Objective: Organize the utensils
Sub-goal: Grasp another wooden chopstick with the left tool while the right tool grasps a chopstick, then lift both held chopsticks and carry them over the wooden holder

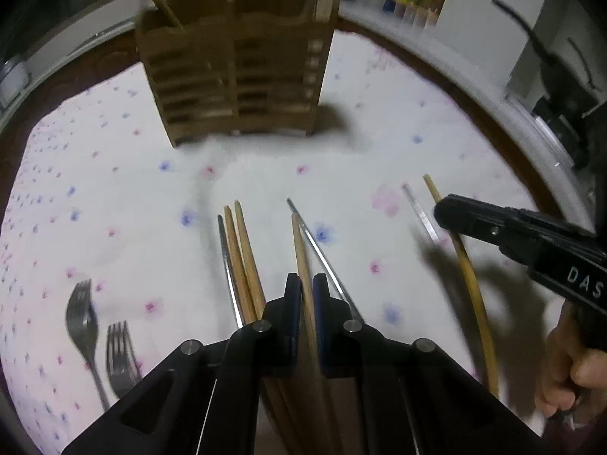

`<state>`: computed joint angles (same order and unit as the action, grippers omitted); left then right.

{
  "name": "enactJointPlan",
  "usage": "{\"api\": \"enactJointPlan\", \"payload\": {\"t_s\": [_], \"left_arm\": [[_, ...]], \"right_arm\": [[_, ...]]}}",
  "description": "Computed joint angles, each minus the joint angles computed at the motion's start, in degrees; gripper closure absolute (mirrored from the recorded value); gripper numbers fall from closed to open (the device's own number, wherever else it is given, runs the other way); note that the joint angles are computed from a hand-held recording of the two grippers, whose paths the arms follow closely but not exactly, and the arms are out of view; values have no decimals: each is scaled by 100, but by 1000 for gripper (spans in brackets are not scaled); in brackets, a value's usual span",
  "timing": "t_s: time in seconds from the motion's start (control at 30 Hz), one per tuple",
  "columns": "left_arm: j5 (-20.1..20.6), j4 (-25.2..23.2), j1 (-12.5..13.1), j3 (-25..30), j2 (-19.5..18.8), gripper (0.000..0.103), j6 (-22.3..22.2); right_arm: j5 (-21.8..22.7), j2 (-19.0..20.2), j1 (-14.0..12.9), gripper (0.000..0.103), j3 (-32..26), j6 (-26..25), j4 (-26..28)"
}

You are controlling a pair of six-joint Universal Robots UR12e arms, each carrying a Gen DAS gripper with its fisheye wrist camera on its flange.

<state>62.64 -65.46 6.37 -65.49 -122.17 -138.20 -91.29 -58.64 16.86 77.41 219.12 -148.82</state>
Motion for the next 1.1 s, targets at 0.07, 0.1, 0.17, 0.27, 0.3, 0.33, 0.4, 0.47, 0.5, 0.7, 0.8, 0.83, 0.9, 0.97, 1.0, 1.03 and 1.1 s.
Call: {"api": "enactJointPlan", "payload": {"t_s": [0.07,0.1,0.17,0.27,0.3,0.33,0.4,0.47,0.5,0.7,0.8,0.83,0.9,0.97,1.0,1.03,1.1], "left_arm": [[-230,-5,81,-62,86,99,-6],[-394,5,141,-117,154,99,-18],[-665,37,255,-196,255,99,-13],[-1068,48,431,-300,408,99,-57],[-1205,39,505,-342,466,99,-56],[-1335,53,579,-396,530,99,-66],[-1602,28,709,-489,638,99,-46],[-1807,51,842,-602,743,99,-31],[-1886,58,905,-667,803,99,-15],[-2231,-63,1207,-921,1069,99,154],[-2389,-33,1315,-992,1143,99,146],[-2427,-11,1321,-999,1144,99,131],[-2586,127,1405,-1070,1199,99,38],[-2731,275,1472,-1146,1251,99,-58],[-2776,335,1493,-1171,1264,99,-98],[-2855,455,1525,-1208,1281,99,-183],[-2947,682,1567,-1264,1299,99,-343]], "right_arm": [[-68,-97,18,98,97,55,-139],[-84,-121,29,98,119,58,-211],[-132,-197,54,98,193,60,-341],[-250,-275,119,98,227,17,-495],[-291,-297,141,98,230,0,-526],[-330,-318,163,98,231,-15,-558],[-393,-356,204,98,239,-32,-613],[-445,-398,247,98,251,-74,-708],[-472,-413,263,98,256,-94,-741],[-814,-512,416,98,235,-265,-908],[-959,-549,460,98,227,-297,-994],[-1032,-559,477,98,215,-316,-1036],[-1120,-574,498,98,196,-356,-1090],[-1239,-574,523,98,146,-433,-1147],[-1275,-578,536,98,135,-461,-1165],[-1321,-567,546,98,96,-503,-1186],[-1348,-565,549,98,63,-563,-1224]]}}
